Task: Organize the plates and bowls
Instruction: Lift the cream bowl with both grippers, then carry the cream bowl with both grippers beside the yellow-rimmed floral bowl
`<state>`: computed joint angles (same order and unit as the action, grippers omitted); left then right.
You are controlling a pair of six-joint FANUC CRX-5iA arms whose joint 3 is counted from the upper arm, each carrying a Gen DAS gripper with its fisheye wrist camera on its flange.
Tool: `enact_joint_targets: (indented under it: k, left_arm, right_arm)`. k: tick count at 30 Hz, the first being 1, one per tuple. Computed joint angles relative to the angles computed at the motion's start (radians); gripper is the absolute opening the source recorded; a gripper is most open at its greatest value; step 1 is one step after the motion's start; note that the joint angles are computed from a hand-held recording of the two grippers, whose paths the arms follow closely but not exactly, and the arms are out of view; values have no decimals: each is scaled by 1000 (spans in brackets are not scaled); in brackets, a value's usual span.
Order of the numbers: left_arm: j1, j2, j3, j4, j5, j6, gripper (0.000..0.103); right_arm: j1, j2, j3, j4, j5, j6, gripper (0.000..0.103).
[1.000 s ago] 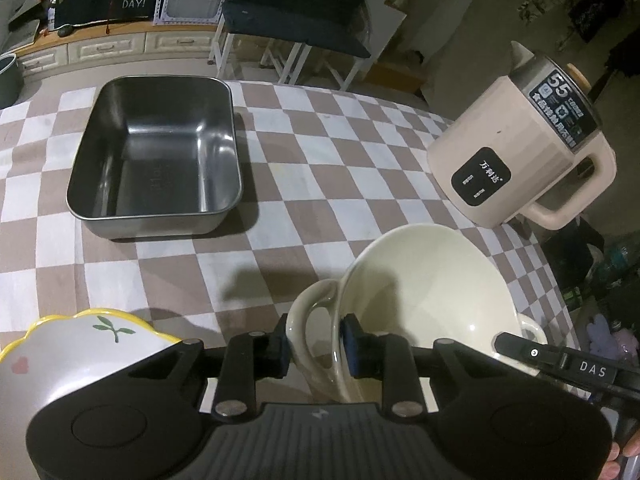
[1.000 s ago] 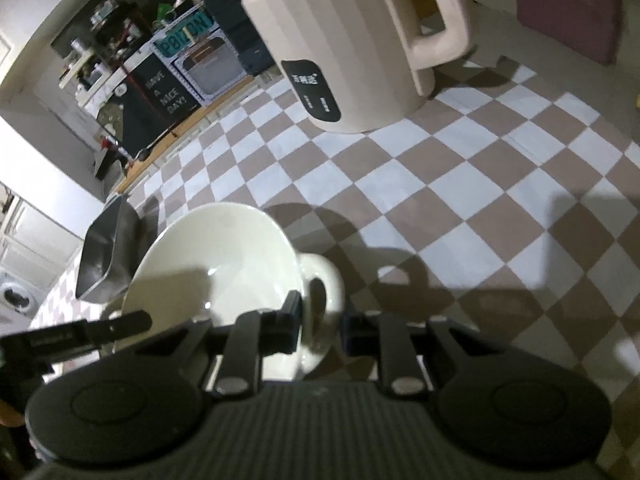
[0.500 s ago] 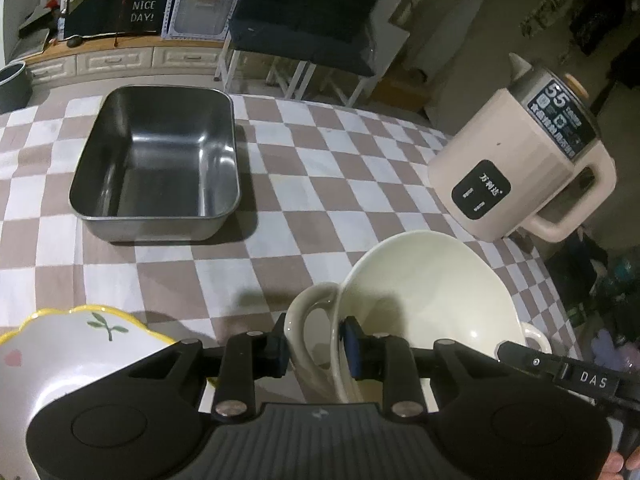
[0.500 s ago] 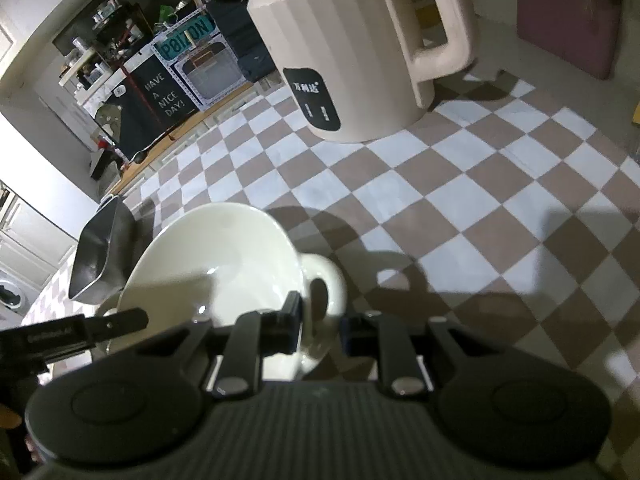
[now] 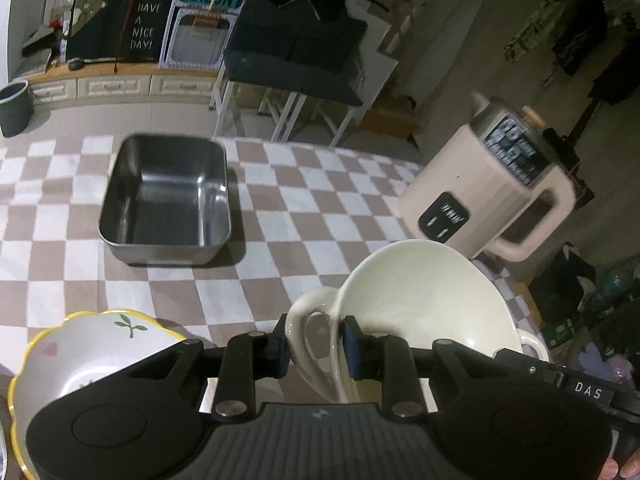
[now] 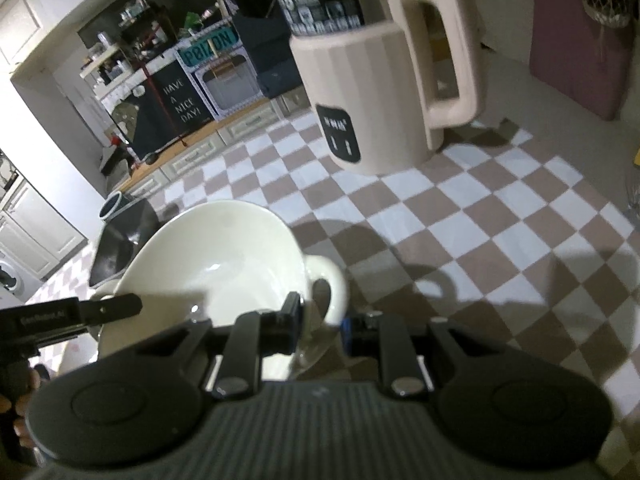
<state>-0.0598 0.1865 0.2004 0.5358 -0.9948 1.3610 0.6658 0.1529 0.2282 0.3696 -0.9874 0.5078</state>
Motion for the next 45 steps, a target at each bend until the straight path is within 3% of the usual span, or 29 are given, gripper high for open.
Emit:
enact_joint_targets:
  k: [13,25,35,45]
  left_arm:
    - [21,-203,-43,-62,-32,32,27]
    - [135,-457,-187,-96,-110,19,26]
    - [288,-648,-423,18,-124,-63,26]
    - [354,-625,-502,56,-178,-85,26]
  right_arm:
    - [108,-170,-146,183,64,-106,24]
    - [217,-242,-188,158,95,-87,24]
    - [268,-221,-138,45,28,18,24]
    - [270,-100,-8,-37,-103,152,25]
